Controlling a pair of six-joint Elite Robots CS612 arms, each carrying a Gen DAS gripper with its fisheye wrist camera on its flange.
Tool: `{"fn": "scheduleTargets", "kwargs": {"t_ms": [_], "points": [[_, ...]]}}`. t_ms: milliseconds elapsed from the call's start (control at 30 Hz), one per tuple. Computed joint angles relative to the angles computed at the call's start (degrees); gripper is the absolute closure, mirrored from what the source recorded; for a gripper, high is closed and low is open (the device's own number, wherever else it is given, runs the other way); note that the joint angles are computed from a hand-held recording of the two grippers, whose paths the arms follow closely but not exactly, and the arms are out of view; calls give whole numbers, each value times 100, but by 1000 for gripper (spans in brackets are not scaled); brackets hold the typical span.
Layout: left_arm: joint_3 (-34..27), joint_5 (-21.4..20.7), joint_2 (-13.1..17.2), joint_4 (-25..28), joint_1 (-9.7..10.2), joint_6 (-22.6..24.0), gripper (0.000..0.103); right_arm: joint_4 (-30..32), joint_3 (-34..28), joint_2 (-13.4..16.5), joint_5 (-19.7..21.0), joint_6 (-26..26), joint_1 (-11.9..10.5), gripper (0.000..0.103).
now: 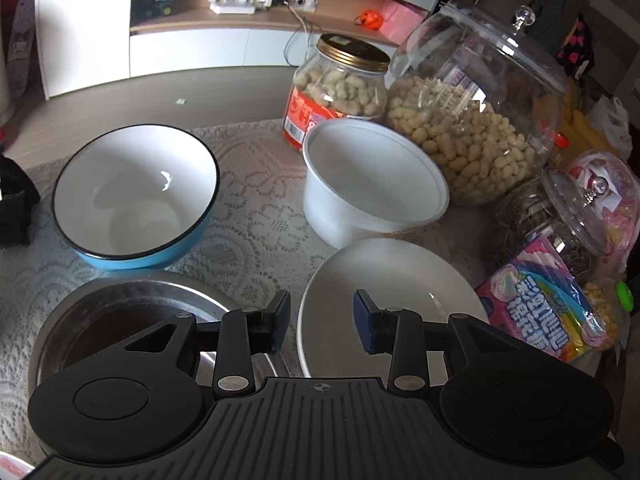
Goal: Organize plates and bowls
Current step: 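Reach the left gripper to the large white bowl's rim and close, then lift the large white bowl with the left gripper toward the flower plate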
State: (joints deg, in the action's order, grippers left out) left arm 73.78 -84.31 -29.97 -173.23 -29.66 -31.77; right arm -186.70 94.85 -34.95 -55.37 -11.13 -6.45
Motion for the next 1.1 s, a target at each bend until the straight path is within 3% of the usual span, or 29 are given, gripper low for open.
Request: {"fn": "scheduleTargets", "kwargs": {"t_ms": [67,233,367,500,600,633,667,767,867,1000,1100], "points": [[-200,-58,107,156,19,126,65,427,-85,41,250,53,-59,0],[-514,8,249,659,12,238,65,907,-182,109,266,160,-95,0],[-728,-53,340,928,21,390,65,1292,-168,27,52,-186,-44,0],[-896,-217,411,1117,44,502,64,1496,-248,26,-36,140,-31,0],[-1031,-320,477,1297,71,620,64,1741,-306,1,-184,-73,11,0],[-1101,-367,514,1374,82,657,64,1816,-327,-12,-231,-156,25,5],[-1160,-389,547,1429,87,697,64,1717,-314,-17,-251,-149,38,18],[-1226,-488,591,1450,106,797,64,392,-126,30,-319,379,86,19],[-1223,-540,594,1415,107,910,63,-586,-168,123,-883,1370,224,22],[-1177,-546,585,1333,108,981,63,-693,-473,254,-1533,1946,399,48],[-1171,-553,584,1315,110,976,63,-458,-686,383,-1692,2147,459,51]]}}
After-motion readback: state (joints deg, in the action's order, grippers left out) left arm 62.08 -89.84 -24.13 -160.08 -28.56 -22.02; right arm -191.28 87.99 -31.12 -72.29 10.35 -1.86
